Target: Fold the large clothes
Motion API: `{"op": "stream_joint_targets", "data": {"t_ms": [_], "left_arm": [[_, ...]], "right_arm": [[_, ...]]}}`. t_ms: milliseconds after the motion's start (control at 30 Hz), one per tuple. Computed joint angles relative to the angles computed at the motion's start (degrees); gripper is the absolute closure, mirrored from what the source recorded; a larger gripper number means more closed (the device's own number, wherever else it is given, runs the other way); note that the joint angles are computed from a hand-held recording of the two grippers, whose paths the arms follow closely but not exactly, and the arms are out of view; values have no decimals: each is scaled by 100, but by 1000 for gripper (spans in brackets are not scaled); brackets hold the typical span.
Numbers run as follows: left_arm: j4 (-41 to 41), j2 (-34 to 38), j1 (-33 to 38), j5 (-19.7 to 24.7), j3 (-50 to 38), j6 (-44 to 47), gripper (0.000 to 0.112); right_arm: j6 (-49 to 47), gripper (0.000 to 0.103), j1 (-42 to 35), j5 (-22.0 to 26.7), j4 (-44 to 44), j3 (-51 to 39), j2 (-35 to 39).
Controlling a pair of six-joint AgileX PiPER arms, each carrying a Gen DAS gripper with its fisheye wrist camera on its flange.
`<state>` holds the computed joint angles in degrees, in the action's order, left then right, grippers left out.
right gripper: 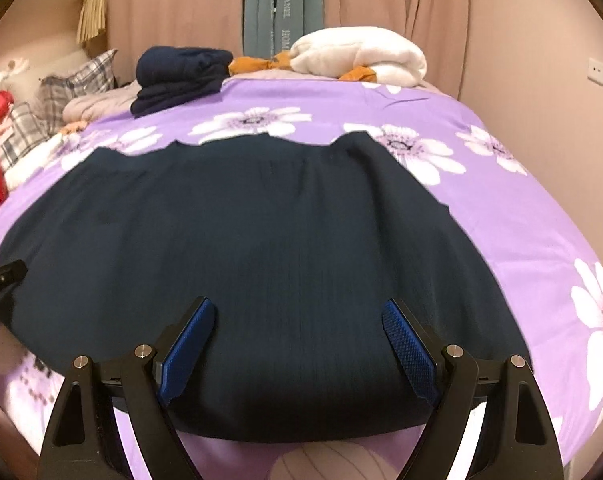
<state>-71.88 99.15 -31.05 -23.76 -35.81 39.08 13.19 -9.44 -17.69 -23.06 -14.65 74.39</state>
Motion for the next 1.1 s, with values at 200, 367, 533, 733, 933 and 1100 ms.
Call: {"op": "stream_joint_targets", "data": {"t_ms": [200, 367, 533, 733, 933, 1100], "left_arm": [[815, 15, 173, 85, 140, -736, 9], [1284, -122, 237, 105, 357, -1141, 9], [1594, -252, 270, 66, 575, -1405, 9], [1709, -425, 320, 39, 805, -1488, 9], [1208, -911, 539, 187, 1127, -893, 9], [-436, -1244, 750, -120, 1248, 589, 10]], "right_arm": [[357, 16, -194, -195, -496, 86, 118], [941, 16, -498, -290, -1365, 156, 16], [2063, 16, -1164, -479, -2977, 188, -134], [3374, 16, -1937, -814, -4773, 195, -337], [4752, 13, -2848, -1269, -6514, 43, -454], [5037, 13, -3220, -1046, -6850, 17, -926]]}}
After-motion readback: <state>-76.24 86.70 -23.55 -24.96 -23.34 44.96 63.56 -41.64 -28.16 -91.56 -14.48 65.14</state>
